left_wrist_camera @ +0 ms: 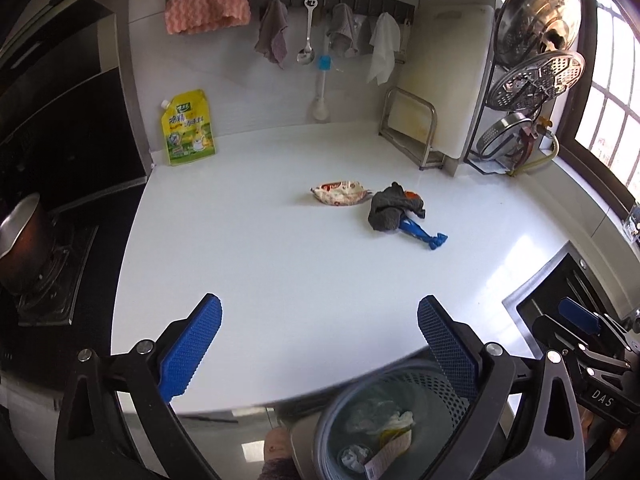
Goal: Collect trash
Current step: 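Move both tools back toward the cloth, strap and wrapper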
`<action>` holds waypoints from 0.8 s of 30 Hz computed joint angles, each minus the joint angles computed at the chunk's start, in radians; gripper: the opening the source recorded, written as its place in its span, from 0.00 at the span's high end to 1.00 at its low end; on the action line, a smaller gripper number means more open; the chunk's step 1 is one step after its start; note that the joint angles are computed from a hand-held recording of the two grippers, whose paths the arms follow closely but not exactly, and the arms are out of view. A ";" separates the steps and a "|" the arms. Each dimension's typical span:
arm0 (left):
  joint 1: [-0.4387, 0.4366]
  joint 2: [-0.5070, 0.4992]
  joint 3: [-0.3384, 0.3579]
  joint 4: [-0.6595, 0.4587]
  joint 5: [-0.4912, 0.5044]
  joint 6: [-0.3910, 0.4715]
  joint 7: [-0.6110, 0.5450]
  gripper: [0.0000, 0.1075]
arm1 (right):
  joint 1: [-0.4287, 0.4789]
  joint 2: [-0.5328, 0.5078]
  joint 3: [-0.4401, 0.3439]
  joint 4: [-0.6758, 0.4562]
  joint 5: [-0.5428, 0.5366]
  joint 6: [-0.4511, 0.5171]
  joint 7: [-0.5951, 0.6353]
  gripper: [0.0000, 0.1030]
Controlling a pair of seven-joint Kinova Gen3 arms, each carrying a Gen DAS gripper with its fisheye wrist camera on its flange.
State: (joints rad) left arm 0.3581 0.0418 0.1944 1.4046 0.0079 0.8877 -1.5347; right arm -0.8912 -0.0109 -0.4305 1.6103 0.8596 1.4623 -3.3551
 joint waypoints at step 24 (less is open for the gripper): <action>0.002 0.729 -0.006 -0.840 0.198 0.302 -0.369 0.10 | 0.270 0.270 0.337 -0.127 -0.180 -0.297 0.328 0.27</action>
State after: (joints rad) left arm 0.3605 0.7709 0.1882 0.5648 0.2057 1.1896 -1.9040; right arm -0.6211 0.2593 -0.0937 1.4835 0.6799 1.1650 -3.0272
